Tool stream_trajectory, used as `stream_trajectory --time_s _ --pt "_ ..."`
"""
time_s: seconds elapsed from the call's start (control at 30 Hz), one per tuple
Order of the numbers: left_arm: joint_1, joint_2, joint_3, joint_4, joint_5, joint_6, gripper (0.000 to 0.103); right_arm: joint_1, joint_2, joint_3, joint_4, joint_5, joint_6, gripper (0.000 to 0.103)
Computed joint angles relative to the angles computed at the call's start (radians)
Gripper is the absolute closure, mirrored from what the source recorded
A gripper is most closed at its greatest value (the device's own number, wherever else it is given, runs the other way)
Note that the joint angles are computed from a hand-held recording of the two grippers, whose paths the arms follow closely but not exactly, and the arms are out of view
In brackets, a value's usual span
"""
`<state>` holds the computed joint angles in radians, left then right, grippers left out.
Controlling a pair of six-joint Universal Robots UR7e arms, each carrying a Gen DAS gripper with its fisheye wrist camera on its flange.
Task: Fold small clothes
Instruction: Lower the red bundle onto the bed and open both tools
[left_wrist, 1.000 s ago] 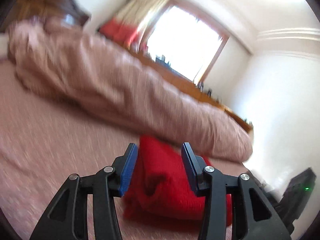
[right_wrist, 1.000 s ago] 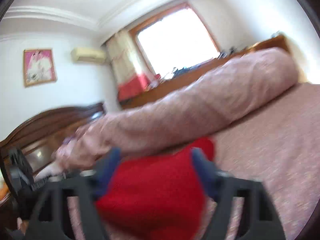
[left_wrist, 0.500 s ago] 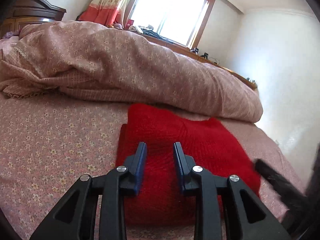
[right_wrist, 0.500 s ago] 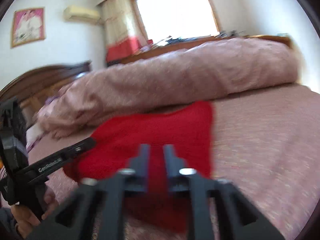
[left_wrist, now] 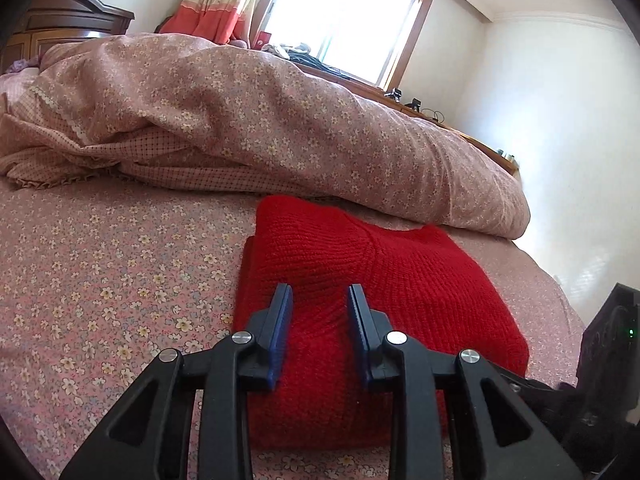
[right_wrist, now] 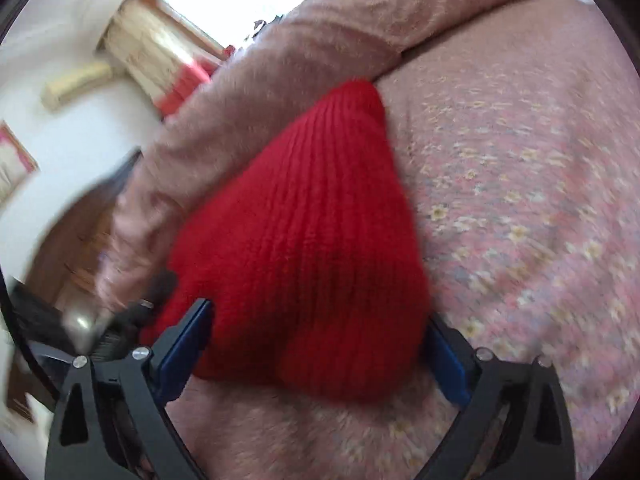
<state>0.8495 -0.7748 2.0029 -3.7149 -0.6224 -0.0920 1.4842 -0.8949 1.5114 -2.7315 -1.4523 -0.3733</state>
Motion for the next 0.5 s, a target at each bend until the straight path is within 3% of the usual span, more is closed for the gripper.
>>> stream_trajectory --time_s 0.07,0.13,0.37,0.5 --pt "0.002 -0.005 0.006 -0.003 -0.029 -0.003 0.081 -0.007 -0.004 0.011 -0.035 0.023 0.002 0.042" --pt "0.000 -0.008 0.012 -0.007 -0.053 -0.007 0.081 -0.021 -0.014 0.006 -0.031 0.051 -0.015 0.049" --pt "-0.019 0.010 0.002 -0.014 -0.036 0.040 0.081 -0.031 0.002 -0.069 0.043 0.082 -0.075 0.048" --pt "-0.017 0.007 -0.001 0.006 -0.035 0.022 0.076 -0.043 0.001 -0.058 0.045 0.119 -0.064 0.033"
